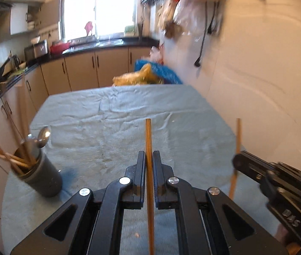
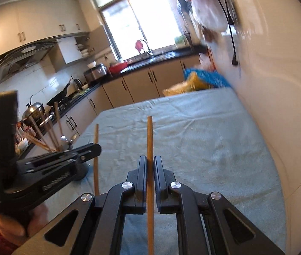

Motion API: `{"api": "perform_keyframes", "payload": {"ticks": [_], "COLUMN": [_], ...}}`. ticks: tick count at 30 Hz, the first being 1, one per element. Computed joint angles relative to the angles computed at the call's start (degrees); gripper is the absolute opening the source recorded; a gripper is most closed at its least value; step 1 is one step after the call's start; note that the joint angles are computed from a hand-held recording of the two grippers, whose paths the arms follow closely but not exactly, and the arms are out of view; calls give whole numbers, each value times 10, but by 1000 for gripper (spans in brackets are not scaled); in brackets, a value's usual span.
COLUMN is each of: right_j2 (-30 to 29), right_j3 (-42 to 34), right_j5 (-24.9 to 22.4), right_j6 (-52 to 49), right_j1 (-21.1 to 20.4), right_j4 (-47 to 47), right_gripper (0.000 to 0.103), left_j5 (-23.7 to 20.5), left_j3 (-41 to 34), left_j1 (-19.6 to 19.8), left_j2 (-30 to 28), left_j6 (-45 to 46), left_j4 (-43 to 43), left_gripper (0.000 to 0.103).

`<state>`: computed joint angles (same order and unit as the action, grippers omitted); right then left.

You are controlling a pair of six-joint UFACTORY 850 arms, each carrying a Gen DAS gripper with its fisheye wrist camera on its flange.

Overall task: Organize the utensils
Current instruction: 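Grasp the last wooden chopstick with the left tool, then carry both held chopsticks upright over to the black holder cup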

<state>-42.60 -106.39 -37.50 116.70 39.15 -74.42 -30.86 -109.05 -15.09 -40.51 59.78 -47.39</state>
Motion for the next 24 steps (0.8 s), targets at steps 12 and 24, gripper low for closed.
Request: {"api": "perform_keyframes", "payload": {"ticks": [12,24], "right_j2": [-14,-102], "right_j3": [-44,-230], "right_j5": [-55,-82], "right_j6": [2,-144], "right_j1": [34,50], "right_j4": [-53,-13], "right_gripper": [7,7], "left_j5": [-1,-24], "left_j3": [92,66], "left_j1": [47,93], "left_j2": [81,91], "left_j6": [173,171], "left_j4": [-194,-216], "left_gripper": [6,6]}}
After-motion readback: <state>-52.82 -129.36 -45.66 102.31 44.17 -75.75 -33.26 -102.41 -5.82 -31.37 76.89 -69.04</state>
